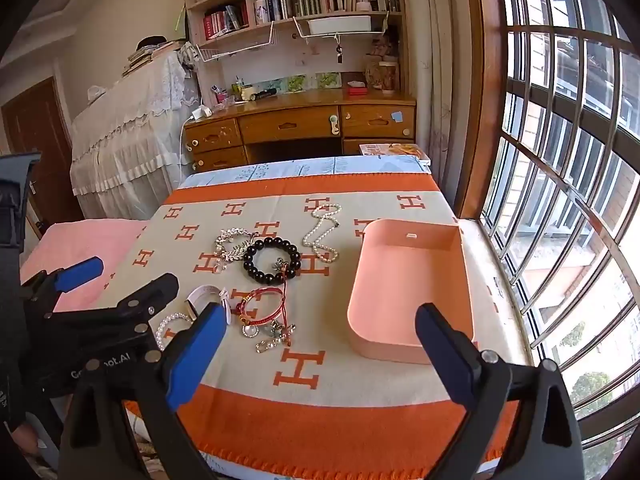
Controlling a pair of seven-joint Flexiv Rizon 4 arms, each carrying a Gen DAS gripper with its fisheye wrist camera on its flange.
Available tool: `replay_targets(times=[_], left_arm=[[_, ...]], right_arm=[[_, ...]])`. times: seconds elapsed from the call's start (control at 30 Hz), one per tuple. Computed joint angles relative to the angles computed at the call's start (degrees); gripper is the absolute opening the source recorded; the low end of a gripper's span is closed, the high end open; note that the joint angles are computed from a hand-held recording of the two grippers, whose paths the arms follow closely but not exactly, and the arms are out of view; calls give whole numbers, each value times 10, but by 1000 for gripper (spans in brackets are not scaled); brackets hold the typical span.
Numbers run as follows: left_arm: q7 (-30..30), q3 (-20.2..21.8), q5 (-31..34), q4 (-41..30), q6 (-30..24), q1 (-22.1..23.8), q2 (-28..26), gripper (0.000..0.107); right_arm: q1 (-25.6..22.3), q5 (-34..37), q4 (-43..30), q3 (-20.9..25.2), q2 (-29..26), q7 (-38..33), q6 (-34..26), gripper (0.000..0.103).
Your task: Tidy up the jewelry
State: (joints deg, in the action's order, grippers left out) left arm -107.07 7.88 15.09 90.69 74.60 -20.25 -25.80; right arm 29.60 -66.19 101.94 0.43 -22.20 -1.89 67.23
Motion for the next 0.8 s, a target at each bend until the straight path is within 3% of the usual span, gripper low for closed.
replay_targets(times=[0.1,0.2,0.3,0.53,0.8], left_arm=[[35,-35,-52,3,-32,22,-7,102],[37,-40,-56,4,-25,26,-10,102],[47,-43,-74,1,-30,33,-10,102],[24,-21,-57,31,3,14,16,102],[50,-41,-60,43,-4,23,27,102]], right_arm=[[4,-10,2,-2,3,10,-15,96],[-3,18,0,6,-2,-15,-6,96],[-4,29,-4,6,-7,-28,3,88],[2,-26,25,-6,11,27,44,86],[-10,-70,39,7,28,86,35,86]])
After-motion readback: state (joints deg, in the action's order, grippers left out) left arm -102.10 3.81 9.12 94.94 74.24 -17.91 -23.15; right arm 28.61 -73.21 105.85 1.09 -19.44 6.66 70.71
